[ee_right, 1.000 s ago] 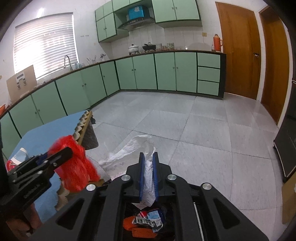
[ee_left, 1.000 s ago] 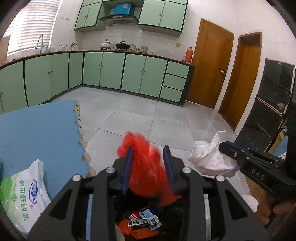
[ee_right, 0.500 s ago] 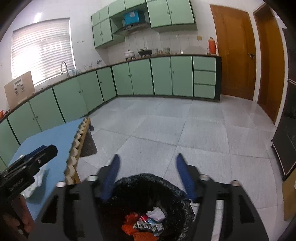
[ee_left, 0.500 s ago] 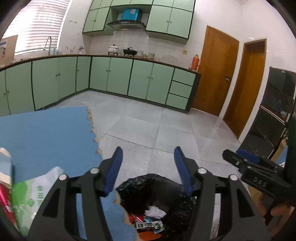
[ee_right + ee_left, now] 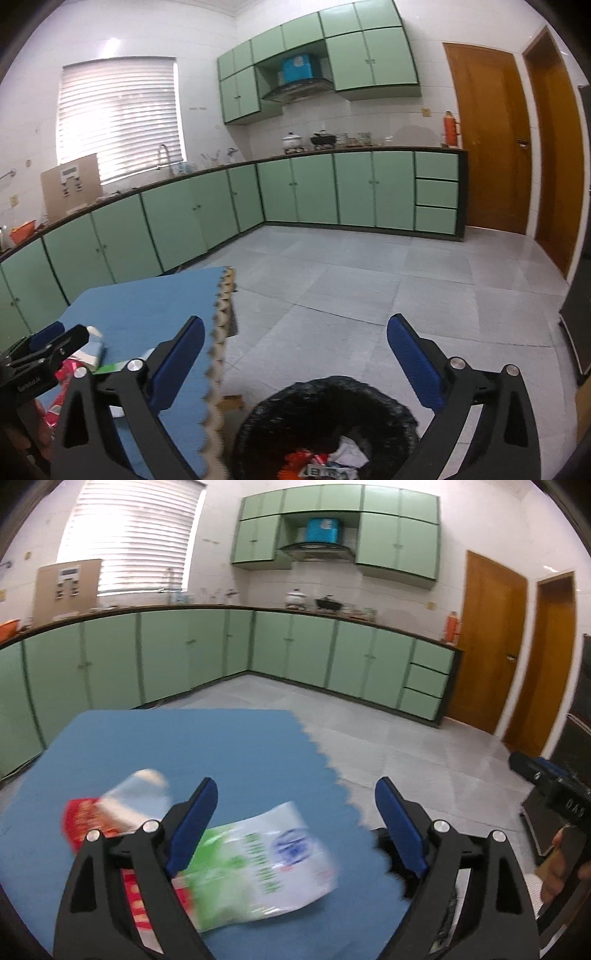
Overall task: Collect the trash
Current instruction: 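Move both tools back over the trash on the mat, then grasp the red drink can with the left tool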
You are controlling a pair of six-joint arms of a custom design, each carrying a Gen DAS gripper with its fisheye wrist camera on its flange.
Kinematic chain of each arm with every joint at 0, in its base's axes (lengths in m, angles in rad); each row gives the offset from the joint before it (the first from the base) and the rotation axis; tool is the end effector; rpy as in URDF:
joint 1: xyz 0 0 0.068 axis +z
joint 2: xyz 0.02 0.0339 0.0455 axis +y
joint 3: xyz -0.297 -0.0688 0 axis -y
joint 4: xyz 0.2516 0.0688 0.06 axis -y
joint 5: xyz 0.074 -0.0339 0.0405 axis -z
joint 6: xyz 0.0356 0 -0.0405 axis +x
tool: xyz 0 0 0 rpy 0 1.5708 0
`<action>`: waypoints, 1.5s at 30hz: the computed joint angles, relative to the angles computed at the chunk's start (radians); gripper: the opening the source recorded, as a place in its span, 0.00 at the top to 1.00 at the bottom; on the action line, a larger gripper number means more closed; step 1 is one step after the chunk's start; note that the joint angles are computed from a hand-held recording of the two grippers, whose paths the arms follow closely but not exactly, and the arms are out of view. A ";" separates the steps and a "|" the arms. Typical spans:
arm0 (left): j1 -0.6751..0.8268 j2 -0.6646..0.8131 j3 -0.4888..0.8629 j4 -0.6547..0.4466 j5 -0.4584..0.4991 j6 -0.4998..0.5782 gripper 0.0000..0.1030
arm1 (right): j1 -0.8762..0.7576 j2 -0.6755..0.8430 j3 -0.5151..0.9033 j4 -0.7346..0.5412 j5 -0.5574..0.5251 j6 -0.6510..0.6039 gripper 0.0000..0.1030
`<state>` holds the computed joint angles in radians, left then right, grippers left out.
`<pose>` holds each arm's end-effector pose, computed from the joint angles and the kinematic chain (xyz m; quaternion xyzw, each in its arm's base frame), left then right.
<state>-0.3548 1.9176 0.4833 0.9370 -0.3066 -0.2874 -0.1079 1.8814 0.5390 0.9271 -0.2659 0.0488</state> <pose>0.2939 -0.0974 0.1002 -0.0494 0.8514 -0.0350 0.5209 0.3244 -0.0257 0.1211 -0.0072 0.8334 0.0950 0.5444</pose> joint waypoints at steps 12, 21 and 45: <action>0.170 0.017 -0.214 0.111 0.023 0.003 0.18 | 0.232 0.005 -0.040 0.043 0.070 0.024 0.06; 0.198 0.190 -0.217 0.221 0.064 -0.022 0.18 | 0.337 0.023 -0.055 0.056 0.110 0.012 0.06; 0.248 0.166 -0.252 0.297 0.095 -0.058 0.74 | 0.350 0.099 -0.025 0.032 0.092 -0.007 0.06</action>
